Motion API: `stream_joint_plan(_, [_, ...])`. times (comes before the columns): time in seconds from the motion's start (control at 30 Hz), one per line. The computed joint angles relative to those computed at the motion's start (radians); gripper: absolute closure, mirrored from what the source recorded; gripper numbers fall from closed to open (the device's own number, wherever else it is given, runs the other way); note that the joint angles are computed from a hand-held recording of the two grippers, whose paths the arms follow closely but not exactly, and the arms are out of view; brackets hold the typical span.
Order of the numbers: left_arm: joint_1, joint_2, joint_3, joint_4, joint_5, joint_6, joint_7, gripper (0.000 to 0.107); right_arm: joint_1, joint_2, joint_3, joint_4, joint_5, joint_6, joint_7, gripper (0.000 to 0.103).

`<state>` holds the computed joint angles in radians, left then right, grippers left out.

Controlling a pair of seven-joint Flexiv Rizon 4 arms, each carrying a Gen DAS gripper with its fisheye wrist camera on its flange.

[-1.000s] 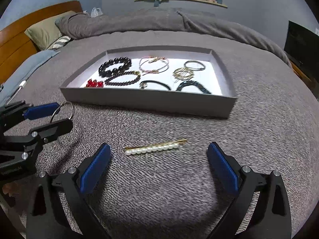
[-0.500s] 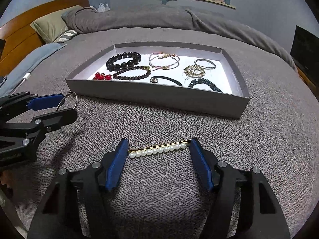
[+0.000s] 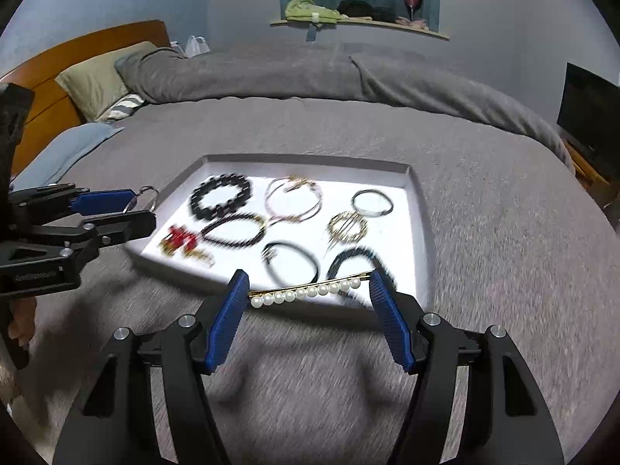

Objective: Organize jewelry
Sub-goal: 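Carry the silver hoop and pearl hairpin into the tray and open both tools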

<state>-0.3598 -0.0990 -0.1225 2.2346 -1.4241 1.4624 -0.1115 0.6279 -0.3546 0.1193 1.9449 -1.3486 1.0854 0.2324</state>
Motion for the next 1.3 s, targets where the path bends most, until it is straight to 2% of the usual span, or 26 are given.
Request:
stream_joint_plan(0.1, [0.046,-0.063,0.012,-0.063,0.177,-0.077,-0.133,0.055,-0.004,-0.034,-0.014,-0.036,0.029,-0.022,-0.053,0.039])
stream_joint_plan(0.23, [0.091,-0.168,0.021,-0.156,0.434,-0.103,-0.342,0.055,-0.009,-0.081,-0.031,-0.078,0.092,-0.012,-0.118,0.039])
stream_joint_plan(0.37, [0.115,-0.247,0.034,-0.247,0.606,-0.168,-0.504,0.055,0.000,-0.105,-0.043,-0.097,0.156,-0.010,-0.177,0.039])
stream_joint_plan(0.53, [0.117,-0.319,0.053,-0.327,0.786,-0.188,-0.657,0.055,0.014,-0.125,-0.052,-0.111,0.233,-0.006,-0.248,0.039])
stream_joint_plan(0.87, [0.198,-0.352,-0.020,-0.379,0.956,-0.243,-0.775,0.055,0.028,-0.138,-0.089,-0.106,0.273,0.042,-0.254,0.039])
stream_joint_plan(1.1, [0.233,-0.351,-0.058,-0.370,0.977,-0.218,-0.791,0.051,0.032,-0.137,-0.104,-0.102,0.257,0.063,-0.237,0.037])
stream_joint_plan(1.2, [0.245,-0.337,-0.073,-0.351,0.973,-0.198,-0.780,0.050,0.035,-0.120,-0.116,-0.086,0.213,0.071,-0.190,0.028])
stream_joint_plan(1.3, [0.248,-0.329,-0.082,-0.339,0.963,-0.185,-0.778,0.046,0.028,-0.112,-0.106,-0.081,0.195,0.065,-0.174,0.026])
